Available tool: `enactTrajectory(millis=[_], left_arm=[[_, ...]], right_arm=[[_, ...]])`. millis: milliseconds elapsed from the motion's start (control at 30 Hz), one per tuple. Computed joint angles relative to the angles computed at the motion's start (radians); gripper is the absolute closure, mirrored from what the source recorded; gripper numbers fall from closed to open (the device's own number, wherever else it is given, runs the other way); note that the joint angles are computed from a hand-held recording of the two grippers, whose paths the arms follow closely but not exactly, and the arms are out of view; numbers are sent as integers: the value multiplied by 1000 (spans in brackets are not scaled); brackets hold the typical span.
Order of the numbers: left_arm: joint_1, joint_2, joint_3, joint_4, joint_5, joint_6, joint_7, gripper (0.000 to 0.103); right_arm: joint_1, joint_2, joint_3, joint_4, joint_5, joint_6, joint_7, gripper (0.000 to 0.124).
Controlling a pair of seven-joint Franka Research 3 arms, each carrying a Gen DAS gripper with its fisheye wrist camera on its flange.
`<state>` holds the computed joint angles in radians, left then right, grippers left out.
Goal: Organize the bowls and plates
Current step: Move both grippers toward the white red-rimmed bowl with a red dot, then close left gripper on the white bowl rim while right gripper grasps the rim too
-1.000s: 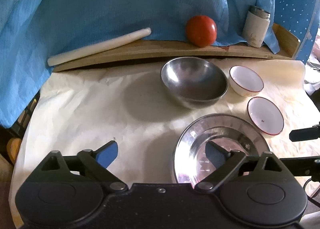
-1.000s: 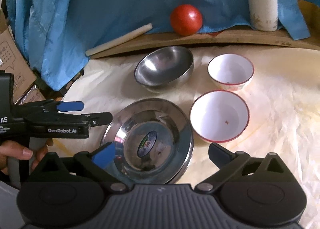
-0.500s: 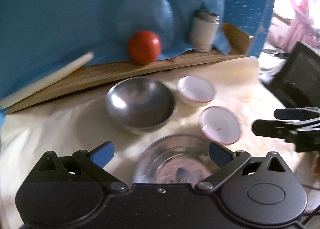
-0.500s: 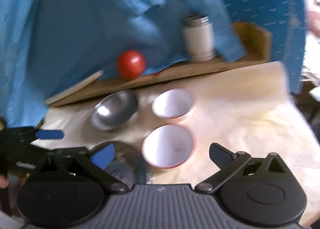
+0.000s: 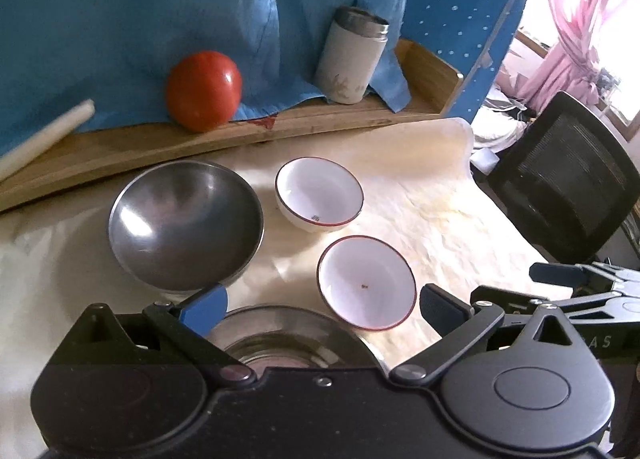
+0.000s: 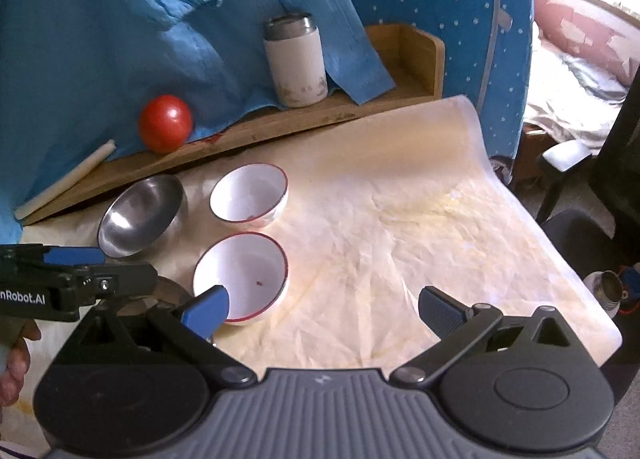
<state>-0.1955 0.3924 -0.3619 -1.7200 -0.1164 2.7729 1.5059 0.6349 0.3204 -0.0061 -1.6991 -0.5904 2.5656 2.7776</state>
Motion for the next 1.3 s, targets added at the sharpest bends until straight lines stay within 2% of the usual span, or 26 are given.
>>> enactTrajectory(millis=[200,433,633,900,1000,1133,1300], left_arm=[[-49,84,33,139,47,-103,-75,1],[-94,153,65,262,117,-219,-153,1],[-114,173,84,291,146,-245,-227,1],[-111,194,77,303,158,-219,-264,22],[-110,202,75,312,159,-229,-270,34],[-111,214,74,329,163,-249,-263,53],[-116,229,76,350,172,-263,-254,65]], right_arm=[[-62,32,18,15,135,77,-146,21],[-85,71,11,30,301,101,-284,21],[-109,89,22,24,407,133,-400,21],[-157,135,70,67,573,154,-617,21],[-175,161,96,104,647,134,-713,22],[-179,193,105,154,714,102,-797,32],[-178,228,103,210,764,51,-844,42]])
